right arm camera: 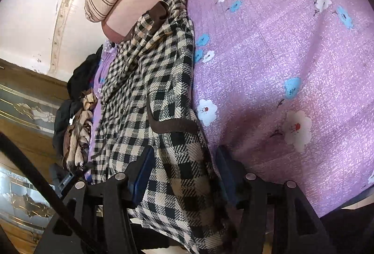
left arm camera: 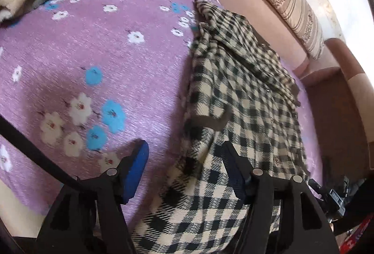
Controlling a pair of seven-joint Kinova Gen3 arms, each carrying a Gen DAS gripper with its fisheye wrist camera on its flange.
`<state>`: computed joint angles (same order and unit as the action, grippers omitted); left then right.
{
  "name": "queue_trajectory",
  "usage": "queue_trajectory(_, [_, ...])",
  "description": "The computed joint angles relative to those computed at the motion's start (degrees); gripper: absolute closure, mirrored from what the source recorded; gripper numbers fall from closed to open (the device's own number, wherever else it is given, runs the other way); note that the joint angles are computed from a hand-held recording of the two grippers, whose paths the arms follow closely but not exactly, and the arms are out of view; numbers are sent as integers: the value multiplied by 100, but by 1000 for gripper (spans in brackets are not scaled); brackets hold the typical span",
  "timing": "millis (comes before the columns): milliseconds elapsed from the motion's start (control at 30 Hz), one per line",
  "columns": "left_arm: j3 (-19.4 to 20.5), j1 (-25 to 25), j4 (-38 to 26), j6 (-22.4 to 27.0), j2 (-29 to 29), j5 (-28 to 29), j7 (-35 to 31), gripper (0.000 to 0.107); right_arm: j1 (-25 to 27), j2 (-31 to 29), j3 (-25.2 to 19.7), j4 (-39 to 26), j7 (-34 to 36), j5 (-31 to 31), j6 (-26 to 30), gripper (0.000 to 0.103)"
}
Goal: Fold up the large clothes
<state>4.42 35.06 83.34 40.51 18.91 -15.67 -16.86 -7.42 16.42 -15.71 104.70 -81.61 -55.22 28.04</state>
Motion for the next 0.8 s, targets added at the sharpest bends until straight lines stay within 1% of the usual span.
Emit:
queue_trajectory(33, [89,-68,20,-87,7,30,-75,43,131,15,-133,17,177,-167,35,42])
queue_trajectory(67, [284,-243,74,-267,-1,152,-244,44,201,22,-177,65,410,-388,68,41])
queue_trajectory(100, [490,-454,147,-476,-5,368,-477,44,253,2,-181,147,643,-602,96,41])
queue_trajectory(133, [590,-558,213,-590,-18,548,-654,44,367,35,-292,196,876,-835,160,41])
queue_trajectory(167, [601,-556,205,-612,2,634,-752,44,577,80,-510,256,1109,-1064,212,41])
queue_trajectory(200, [526,-449,138,-541,36,627,-821,44,718,137,-660,295,1321,-1297,304,41])
queue_trajectory(233, [346,-249,51,-427,60,644,-864,44,752,188,-732,344,1536,-1530,363,41])
queue_trajectory(267, [268,-155,57,-406,43,707,-935,44,681,159,-698,419,1673,-1670,342,41])
queue_trajectory(300, [274,-119,64,-399,39,728,-954,44,503,124,-571,441,1716,-1717,295,41])
queue_trajectory(333, [249,-51,86,-391,27,705,-922,44,258,50,-338,489,1781,-1789,287,41])
queue_trajectory(367, [220,31,115,-375,8,661,-861,44,120,22,-210,506,1812,-1836,295,41])
queue_trajectory(467, [160,234,217,-357,-50,507,-646,44,-56,-73,-89,692,1993,-2126,254,41])
queue_trajectory(500, [155,274,250,-339,-72,457,-599,44,-88,-82,-53,755,2080,-2228,320,41])
queue_trajectory(567, [127,439,158,-135,-31,240,-463,44,-216,-63,5,821,2206,-2422,363,41])
queue_trajectory(633, [104,610,11,111,47,-8,-347,44,-404,-81,60,878,2226,-2446,313,42])
queue_trajectory(700, [58,851,-204,475,164,-370,-140,44,-547,-110,54,860,2070,-2272,189,42])
queue_trajectory(733, [55,914,-348,690,234,-460,-119,44,-745,-155,147,834,1880,-2059,63,44])
queue_trajectory(767, [-54,1049,-517,923,316,-483,-147,48,-1007,-195,346,799,1663,-1826,-24,51])
queue_trajectory(800, [-269,1274,-664,1156,411,-549,-157,71,-1272,-223,557,766,1472,-1593,-87,64])
